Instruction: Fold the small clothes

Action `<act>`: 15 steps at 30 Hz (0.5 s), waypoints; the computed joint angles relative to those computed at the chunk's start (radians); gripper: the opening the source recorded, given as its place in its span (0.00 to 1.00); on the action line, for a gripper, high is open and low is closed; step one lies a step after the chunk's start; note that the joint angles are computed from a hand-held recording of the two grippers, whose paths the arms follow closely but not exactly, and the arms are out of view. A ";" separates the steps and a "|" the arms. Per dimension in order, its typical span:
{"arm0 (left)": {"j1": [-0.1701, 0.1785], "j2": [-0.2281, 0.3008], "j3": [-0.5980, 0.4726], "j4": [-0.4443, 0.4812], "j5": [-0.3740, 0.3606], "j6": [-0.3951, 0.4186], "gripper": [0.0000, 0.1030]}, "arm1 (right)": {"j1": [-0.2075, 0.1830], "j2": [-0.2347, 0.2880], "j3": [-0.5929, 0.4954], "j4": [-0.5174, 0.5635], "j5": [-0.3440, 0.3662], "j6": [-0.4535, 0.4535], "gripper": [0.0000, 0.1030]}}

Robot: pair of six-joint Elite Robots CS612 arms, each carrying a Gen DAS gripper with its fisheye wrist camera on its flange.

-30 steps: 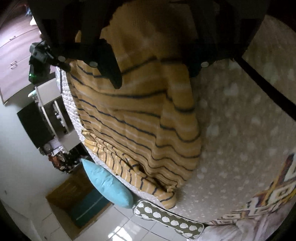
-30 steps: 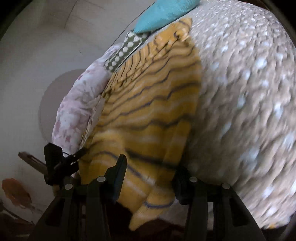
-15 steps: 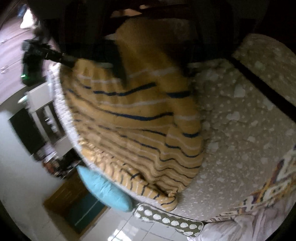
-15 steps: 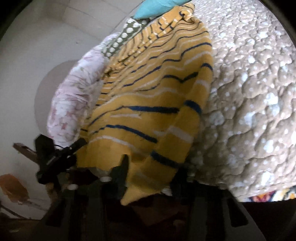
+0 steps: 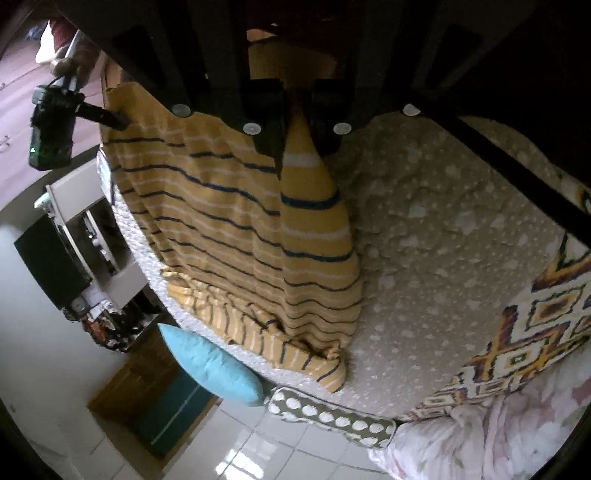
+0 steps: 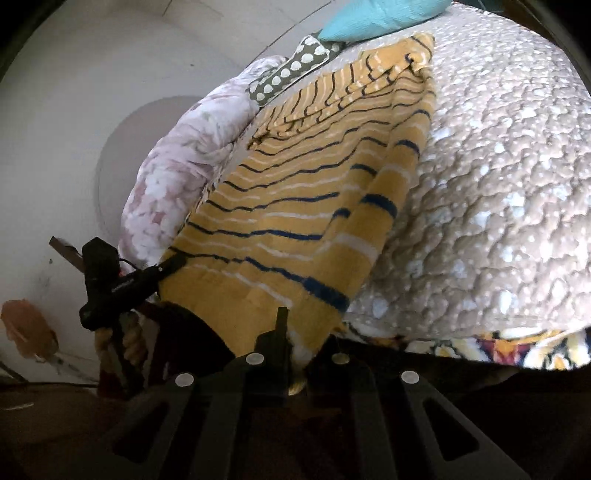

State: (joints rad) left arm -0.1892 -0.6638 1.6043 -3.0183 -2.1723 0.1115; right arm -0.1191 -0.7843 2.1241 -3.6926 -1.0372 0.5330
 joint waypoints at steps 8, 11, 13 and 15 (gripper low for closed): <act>-0.051 0.054 -0.205 -0.001 0.035 -0.025 0.08 | -0.037 -0.027 -0.116 -0.008 -0.118 -0.021 0.07; -0.090 0.098 -0.339 0.027 0.098 -0.051 0.08 | -0.052 -0.014 -0.200 -0.007 -0.175 -0.009 0.07; -0.112 0.139 -0.437 0.079 0.149 -0.073 0.08 | -0.060 0.004 -0.269 0.023 -0.214 -0.003 0.07; -0.129 0.190 -0.549 0.159 0.182 -0.092 0.08 | -0.066 0.027 -0.336 0.081 -0.255 -0.006 0.07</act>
